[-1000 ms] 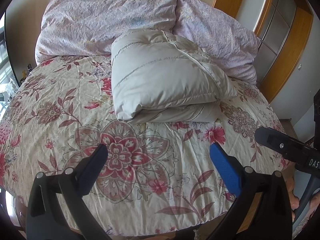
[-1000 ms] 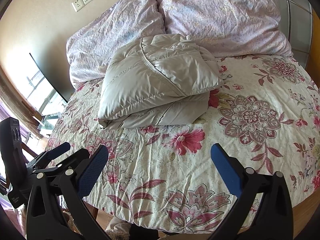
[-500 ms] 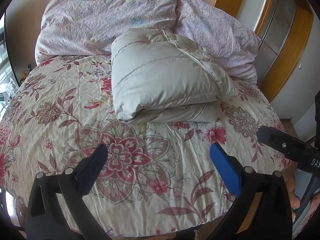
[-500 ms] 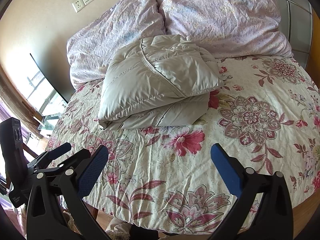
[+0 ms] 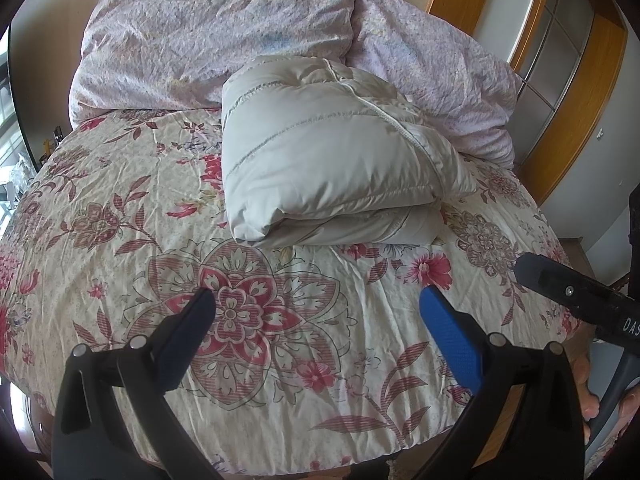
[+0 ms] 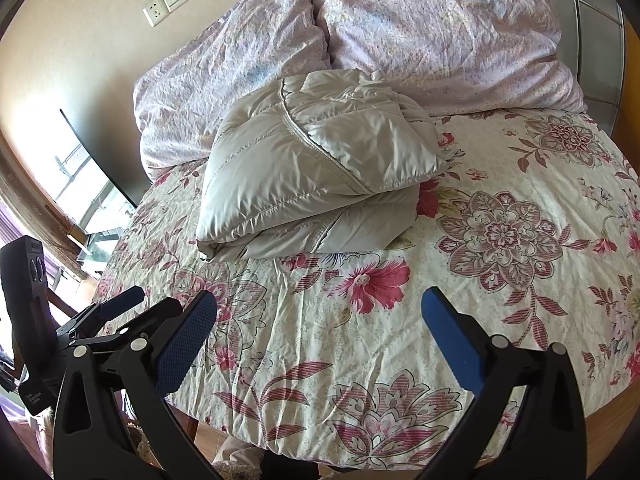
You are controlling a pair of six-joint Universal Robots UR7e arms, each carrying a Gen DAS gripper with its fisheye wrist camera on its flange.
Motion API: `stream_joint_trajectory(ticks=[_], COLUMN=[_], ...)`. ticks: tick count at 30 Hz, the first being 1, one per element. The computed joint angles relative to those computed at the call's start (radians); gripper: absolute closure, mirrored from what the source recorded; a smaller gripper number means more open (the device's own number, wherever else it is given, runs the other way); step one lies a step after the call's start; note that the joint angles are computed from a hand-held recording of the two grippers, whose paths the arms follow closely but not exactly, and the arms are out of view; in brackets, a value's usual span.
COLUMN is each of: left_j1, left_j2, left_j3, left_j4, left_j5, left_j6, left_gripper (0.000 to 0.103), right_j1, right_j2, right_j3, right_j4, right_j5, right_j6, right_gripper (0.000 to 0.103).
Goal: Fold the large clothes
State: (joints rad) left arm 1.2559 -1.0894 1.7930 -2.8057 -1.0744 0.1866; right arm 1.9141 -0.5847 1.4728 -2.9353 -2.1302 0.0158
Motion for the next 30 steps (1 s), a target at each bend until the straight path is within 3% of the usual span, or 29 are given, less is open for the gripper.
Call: stream_joint_trajectory(ticks=[30], left_j1=[-0.003], left_j2=[0.002], left_j3=[0.004], left_j4=[-0.017], left_j5=[0.011], left_j6=[0.022], left_gripper=[0.002], right_j1=[-0.006], right_j2=[0.001], right_j3=[0.004], right_j4=[-0.001], right_j5=[0.010], right_j6=[0.011], right_gripper=[0.001])
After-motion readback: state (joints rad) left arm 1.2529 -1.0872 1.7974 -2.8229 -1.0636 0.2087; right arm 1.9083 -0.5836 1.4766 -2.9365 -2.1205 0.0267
